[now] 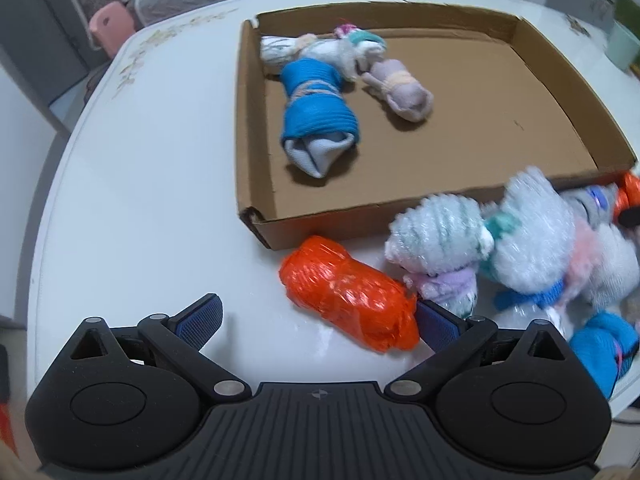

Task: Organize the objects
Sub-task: 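Grasp orange plastic bundle with left gripper while right grasps another orange bundle, then place both orange bundles into the tray next to the socks and release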

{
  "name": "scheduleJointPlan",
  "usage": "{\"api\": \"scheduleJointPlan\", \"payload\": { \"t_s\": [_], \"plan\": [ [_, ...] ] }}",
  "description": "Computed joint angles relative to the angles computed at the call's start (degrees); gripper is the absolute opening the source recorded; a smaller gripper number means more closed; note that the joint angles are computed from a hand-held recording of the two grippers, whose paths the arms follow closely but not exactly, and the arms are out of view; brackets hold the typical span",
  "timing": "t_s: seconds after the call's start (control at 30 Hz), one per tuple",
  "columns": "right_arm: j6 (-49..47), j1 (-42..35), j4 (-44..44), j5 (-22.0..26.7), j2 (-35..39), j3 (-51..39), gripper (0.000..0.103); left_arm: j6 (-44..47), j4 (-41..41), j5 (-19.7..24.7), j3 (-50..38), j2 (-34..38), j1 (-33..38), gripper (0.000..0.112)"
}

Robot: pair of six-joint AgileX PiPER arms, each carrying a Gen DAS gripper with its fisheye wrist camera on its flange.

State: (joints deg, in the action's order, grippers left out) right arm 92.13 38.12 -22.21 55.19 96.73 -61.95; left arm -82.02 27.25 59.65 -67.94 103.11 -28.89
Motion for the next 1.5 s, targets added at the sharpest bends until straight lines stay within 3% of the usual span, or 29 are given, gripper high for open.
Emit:
{"api": "scheduleJointPlan", "payload": {
  "t_s": [0.03,0.07,0.23,0.3,0.4,0.57,0.73,1.0,1.13,1.17,1.5],
  "plan": [
    [-0.2,-0.1,0.3,-0.2,0.1,0.0,0.049,-0.5,0.2,-0.5,0.4,-0.1,0.2,0.101],
    [0.1,-0.1,0.1,-0.8,-0.3,0.5,0.04,-0.6,0.4,-1.0,0.8,-0.1,0.4,0.102],
    [1.6,0.4,-0.2,-1.0,-1.4,1.2,0.036,-4.4,2.1,-4.0,2.8,-0.3,0.7,0.094],
    [1.9,0.6,0.0,-1.1,-1.9,1.6,0.035,-5.9,2.2,-6.6,4.5,-1.1,0.7,0.085],
    [3.4,1.4,-0.4,-0.9,-3.3,2.7,0.031,-6.6,3.7,-6.9,4.7,-1.4,0.3,0.069],
    [4.7,2.7,-0.4,-0.6,-4.7,3.7,0.03,-6.0,3.2,-6.6,5.1,-2.1,0.1,0.066],
    [4.0,1.9,-0.8,-1.1,-6.2,4.0,0.029,-4.1,2.1,-3.4,4.4,-2.9,-0.3,0.065],
    [7.0,4.3,-1.9,4.0,-10.9,4.7,0.029,0.4,0.0,3.3,2.8,-5.6,-0.4,0.065],
    [7.1,3.7,-2.6,4.4,-11.4,4.8,0.029,2.2,1.4,7.0,0.7,-7.6,0.0,0.065],
    [6.3,1.8,-3.1,2.6,-9.8,4.7,0.029,2.7,2.1,7.7,0.2,-8.0,0.0,0.065],
    [15.2,5.4,-11.5,9.1,-15.2,5.4,0.029,10.0,5.7,7.6,-6.6,-9.2,2.3,0.065]
  ]
}}
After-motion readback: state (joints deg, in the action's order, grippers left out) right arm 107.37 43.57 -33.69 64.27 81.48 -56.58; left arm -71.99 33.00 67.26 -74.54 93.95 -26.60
